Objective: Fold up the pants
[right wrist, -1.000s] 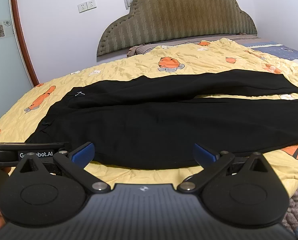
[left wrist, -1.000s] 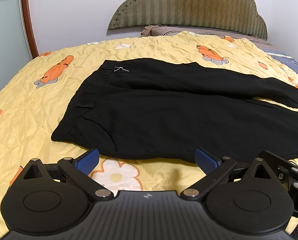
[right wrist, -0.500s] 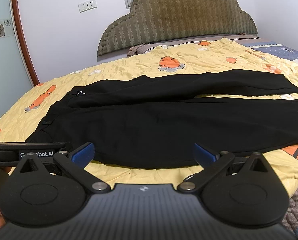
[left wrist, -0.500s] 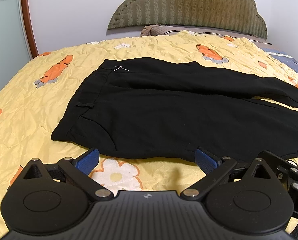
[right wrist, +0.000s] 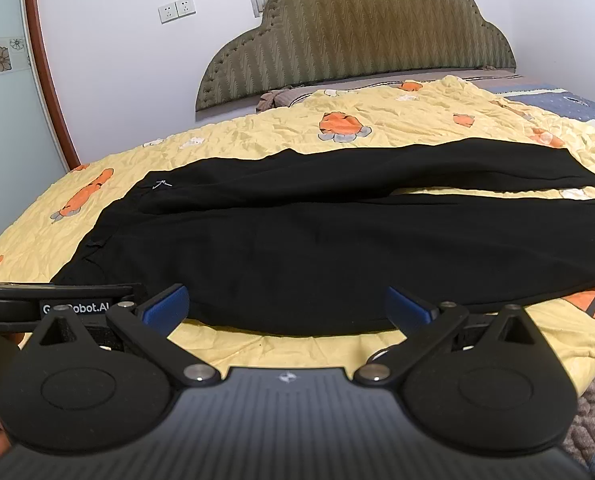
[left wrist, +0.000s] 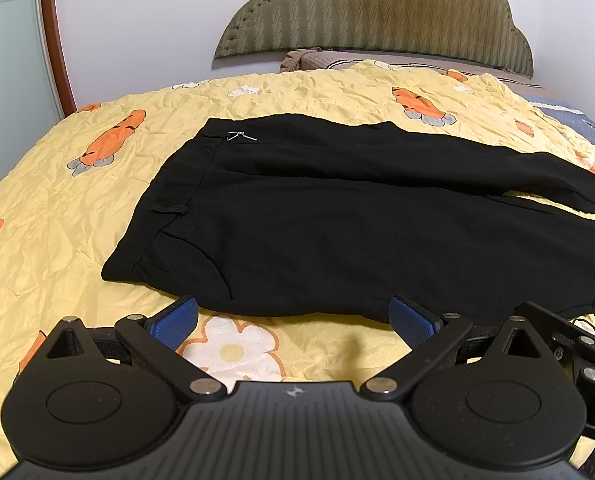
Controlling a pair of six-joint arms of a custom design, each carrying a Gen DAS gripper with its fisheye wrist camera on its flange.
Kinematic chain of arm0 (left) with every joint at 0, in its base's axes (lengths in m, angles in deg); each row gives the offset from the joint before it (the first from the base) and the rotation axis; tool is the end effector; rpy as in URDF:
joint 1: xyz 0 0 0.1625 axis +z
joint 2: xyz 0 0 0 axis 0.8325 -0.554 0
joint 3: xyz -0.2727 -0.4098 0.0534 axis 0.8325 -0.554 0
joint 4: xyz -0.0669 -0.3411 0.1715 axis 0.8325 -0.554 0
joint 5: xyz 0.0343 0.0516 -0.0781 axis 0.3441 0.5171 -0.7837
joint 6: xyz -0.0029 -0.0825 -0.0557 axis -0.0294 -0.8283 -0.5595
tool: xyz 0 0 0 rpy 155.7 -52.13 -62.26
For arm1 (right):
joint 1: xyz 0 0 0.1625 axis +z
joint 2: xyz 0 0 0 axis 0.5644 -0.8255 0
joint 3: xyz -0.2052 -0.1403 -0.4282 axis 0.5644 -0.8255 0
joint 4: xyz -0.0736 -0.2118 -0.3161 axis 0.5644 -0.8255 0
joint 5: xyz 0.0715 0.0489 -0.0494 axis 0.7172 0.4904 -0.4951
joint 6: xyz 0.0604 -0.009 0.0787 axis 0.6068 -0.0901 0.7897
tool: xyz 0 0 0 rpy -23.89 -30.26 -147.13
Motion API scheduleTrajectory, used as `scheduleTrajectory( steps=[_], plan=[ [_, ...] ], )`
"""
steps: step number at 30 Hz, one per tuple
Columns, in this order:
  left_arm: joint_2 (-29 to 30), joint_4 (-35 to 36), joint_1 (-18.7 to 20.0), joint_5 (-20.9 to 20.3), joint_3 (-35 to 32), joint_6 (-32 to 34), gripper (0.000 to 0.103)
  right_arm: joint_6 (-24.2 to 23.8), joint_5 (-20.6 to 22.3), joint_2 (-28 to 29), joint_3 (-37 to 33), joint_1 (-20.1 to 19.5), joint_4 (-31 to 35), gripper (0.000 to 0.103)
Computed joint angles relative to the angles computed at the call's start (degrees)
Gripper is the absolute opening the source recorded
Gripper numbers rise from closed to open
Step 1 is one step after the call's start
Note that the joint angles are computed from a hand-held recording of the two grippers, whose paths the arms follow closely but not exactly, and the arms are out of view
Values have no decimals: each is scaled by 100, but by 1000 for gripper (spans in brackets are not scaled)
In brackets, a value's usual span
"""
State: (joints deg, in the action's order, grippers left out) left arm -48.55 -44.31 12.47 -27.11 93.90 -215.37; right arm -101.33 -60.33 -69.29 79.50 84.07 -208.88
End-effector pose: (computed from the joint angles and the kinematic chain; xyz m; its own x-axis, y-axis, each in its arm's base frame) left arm -0.0244 -0.6517 0.3438 -0.6770 -0.1569 -0.7191 0.4595 0.6731 -0.5795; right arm 0.4167 -0.6119 -0.0787 -0.8292 -0.1322 0.5431 -0.5120 0.5693 -0.6432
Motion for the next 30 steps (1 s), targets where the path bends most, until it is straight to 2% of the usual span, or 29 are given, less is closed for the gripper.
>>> scheduleTrajectory(
  steps=[11, 14, 18, 20, 24, 28, 30],
  plan=[
    [55, -265, 13, -106, 38, 262, 102, -190, 254, -43, -9, -70, -32, 103],
    [10, -638, 2, -354, 50, 895, 102, -527, 551, -43, -118, -103, -134, 103],
    [34, -553, 24, -309, -153, 932, 102, -1197, 1120, -8, -481, -163, -156, 103],
    [101, -257, 66, -224, -390, 687, 102, -1522, 1314, 81, -891, -197, 80, 103],
    [235, 69, 161, -251, -883, 609, 102, -1938, 1630, 290, -1771, -293, 881, 103],
    [504, 678, 287, -342, -1583, 290, 102, -2553, 1820, 678, -2955, -376, 1858, 103],
    [574, 709, 349, -327, -1814, 300, 102, -2714, 1866, 961, -3773, -416, 2577, 103]
  ],
)
